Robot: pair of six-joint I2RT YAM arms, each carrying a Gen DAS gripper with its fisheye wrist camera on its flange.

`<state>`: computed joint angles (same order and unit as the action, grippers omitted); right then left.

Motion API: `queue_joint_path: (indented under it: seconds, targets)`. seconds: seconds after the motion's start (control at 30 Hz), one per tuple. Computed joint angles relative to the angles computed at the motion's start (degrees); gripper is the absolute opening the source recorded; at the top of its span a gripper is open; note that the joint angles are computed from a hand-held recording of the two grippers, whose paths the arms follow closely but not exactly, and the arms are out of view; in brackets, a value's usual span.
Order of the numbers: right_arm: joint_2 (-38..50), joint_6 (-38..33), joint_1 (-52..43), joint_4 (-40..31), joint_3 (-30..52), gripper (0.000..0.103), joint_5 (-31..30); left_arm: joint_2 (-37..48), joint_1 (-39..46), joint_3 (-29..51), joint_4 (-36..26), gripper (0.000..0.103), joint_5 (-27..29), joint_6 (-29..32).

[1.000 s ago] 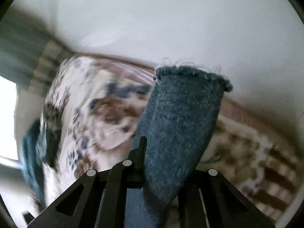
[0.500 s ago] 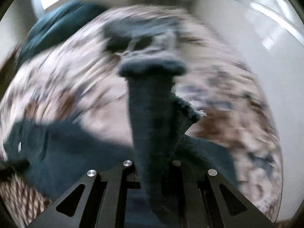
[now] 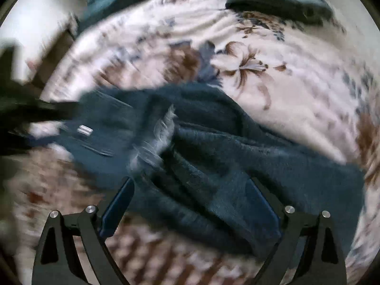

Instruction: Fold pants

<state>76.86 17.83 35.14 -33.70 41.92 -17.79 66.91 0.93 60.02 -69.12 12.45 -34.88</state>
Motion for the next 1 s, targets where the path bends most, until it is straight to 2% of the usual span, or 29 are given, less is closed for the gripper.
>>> queue_joint_path:
  seconds: [0.07, 0.1, 0.23, 0.3, 0.37, 0.4, 0.43, 0.5, 0.53, 0.57, 0.6, 0.67, 0.7, 0.8, 0.87, 0.9, 1.0]
  targets:
    - [-7.04, 1.33, -7.88, -4.88, -1.57, 0.097, -7.0, 2.6, -2.25, 1.13, 2.03, 0.101, 3.26, -1.0]
    - [-9.51, 1.96, -11.69, -7.3, -2.2, 0.097, -8.53, 4.11, -3.49, 1.57, 2.94, 0.101, 4.86, -1.42]
    - [-14.59, -0.61, -31.09, -18.96, -3.54, 0.096, -7.41, 11.48, -9.73, -0.14, 9.89, 0.101, 14.32, -4.07]
    - [-14.29, -4.89, -44.1, -22.09, -4.92, 0.094, -9.65, 16.05, -13.81, -0.18, 12.97, 0.101, 14.92, -4.76]
    - [-12.35, -9.02, -52.69, -22.64, -6.08, 0.085, -11.21, 20.45, -18.11, 1.08, 14.8, 0.097, 12.47, -4.61]
    - [-11.49, -10.58, -54.46, -22.02, -6.77, 0.077, -10.84, 21.63, -19.33, 1.82, 14.38, 0.096, 11.14, -4.18]
    - [-10.09, -12.03, -54.77, -20.92, -7.53, 0.068, -9.9, 24.38, -22.21, 3.91, 11.62, 0.096, 7.15, -2.14]
    - [-7.36, -13.07, -52.93, -18.57, -8.73, 0.058, -5.94, 27.18, -25.73, 5.27, 7.68, 0.096, 0.35, 0.81]
    - [-5.24, -13.27, -51.49, -16.86, -9.18, 0.045, -2.85, 27.35, -27.41, 4.07, 6.22, 0.097, -3.23, 2.62]
    - [-3.18, -13.13, -49.7, -15.63, -9.63, 0.038, 1.54, 26.65, -27.71, 2.77, 5.88, 0.097, -4.09, 3.47]
    - [-1.13, -13.21, -49.4, -14.85, -9.96, 0.036, 4.41, 25.97, -27.86, 1.8, 5.18, 0.097, -4.86, 3.84]
    - [2.29, -14.21, -50.32, -15.01, -9.73, 0.036, 7.4, 23.61, -27.26, 0.68, 3.32, 0.097, -5.5, 3.8]
    - [2.82, -15.44, -51.5, -16.34, -9.02, 0.036, 6.97, 22.52, -26.38, 1.17, 2.0, 0.097, -4.7, 3.44]
    - [1.07, -18.9, -55.67, -22.7, -5.13, 0.04, 3.47, 18.38, -23.42, 3.02, 1.18, 0.097, -0.87, 2.31]
    - [1.68, -22.07, -56.85, -27.43, -0.72, 0.045, -2.12, 17.12, -22.61, 5.25, 1.76, 0.097, 0.8, 2.16]
    - [3.2, -23.44, -55.15, -29.02, 1.96, 0.049, -4.83, 16.94, -22.5, 5.81, 2.23, 0.097, 1.2, 2.09]
    - [9.96, -27.01, -42.44, -30.07, 11.31, 0.049, -8.06, 17.61, -22.66, 4.97, 5.11, 0.097, 2.43, -0.21]
